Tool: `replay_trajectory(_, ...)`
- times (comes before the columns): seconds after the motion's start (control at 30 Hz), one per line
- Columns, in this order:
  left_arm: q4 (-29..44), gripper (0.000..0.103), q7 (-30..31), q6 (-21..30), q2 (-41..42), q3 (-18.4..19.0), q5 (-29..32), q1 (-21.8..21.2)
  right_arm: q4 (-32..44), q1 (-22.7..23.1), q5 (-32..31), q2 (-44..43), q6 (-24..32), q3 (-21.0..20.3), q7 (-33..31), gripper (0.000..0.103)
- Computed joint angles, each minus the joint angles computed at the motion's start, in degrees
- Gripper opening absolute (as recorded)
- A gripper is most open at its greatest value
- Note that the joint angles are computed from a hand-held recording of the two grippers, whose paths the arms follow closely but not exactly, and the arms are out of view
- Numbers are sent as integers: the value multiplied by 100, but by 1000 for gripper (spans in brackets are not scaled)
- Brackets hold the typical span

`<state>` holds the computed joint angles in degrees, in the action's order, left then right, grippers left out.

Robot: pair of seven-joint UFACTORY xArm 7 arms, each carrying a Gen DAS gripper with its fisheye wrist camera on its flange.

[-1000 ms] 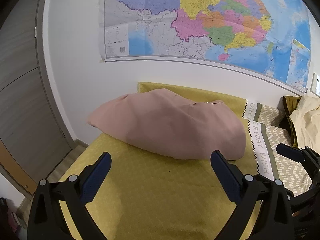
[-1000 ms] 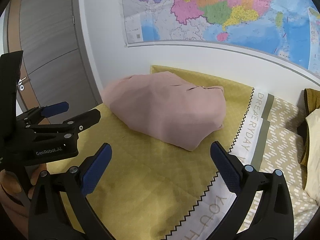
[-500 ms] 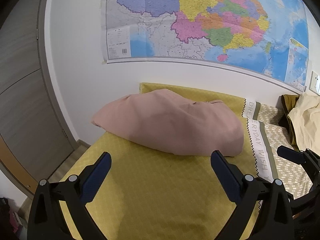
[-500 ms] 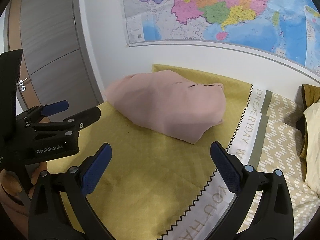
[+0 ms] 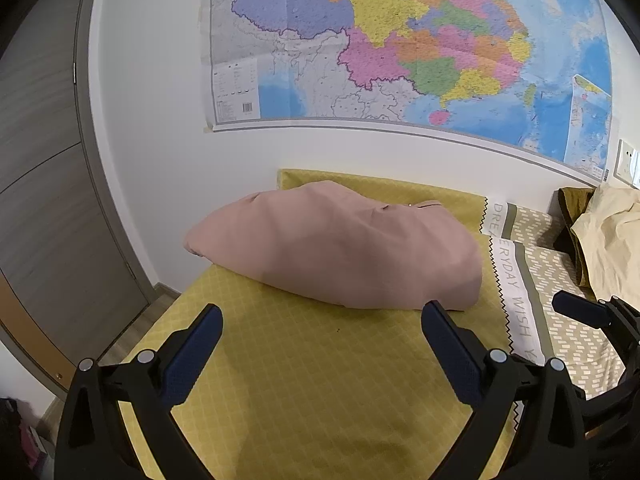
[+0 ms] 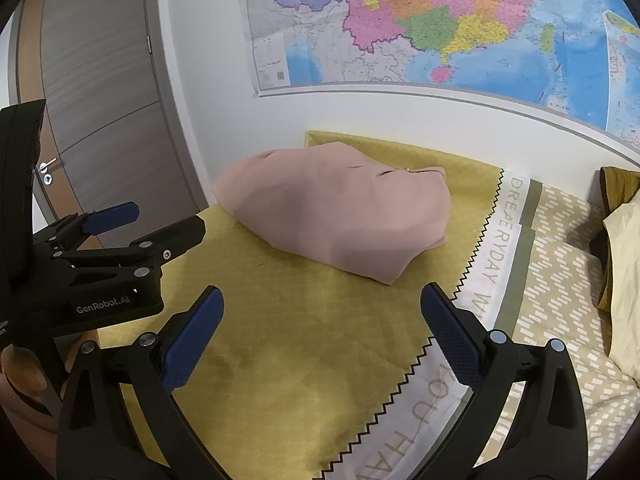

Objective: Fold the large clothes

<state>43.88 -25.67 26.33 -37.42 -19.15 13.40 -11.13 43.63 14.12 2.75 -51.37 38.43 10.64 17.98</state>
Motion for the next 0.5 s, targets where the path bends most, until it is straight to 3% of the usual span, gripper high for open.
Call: replay_trajectory(0.5, -31, 96, -30, -12, -7, 9, 4, -21, -28, 19, 20, -27, 14, -10, 38, 97)
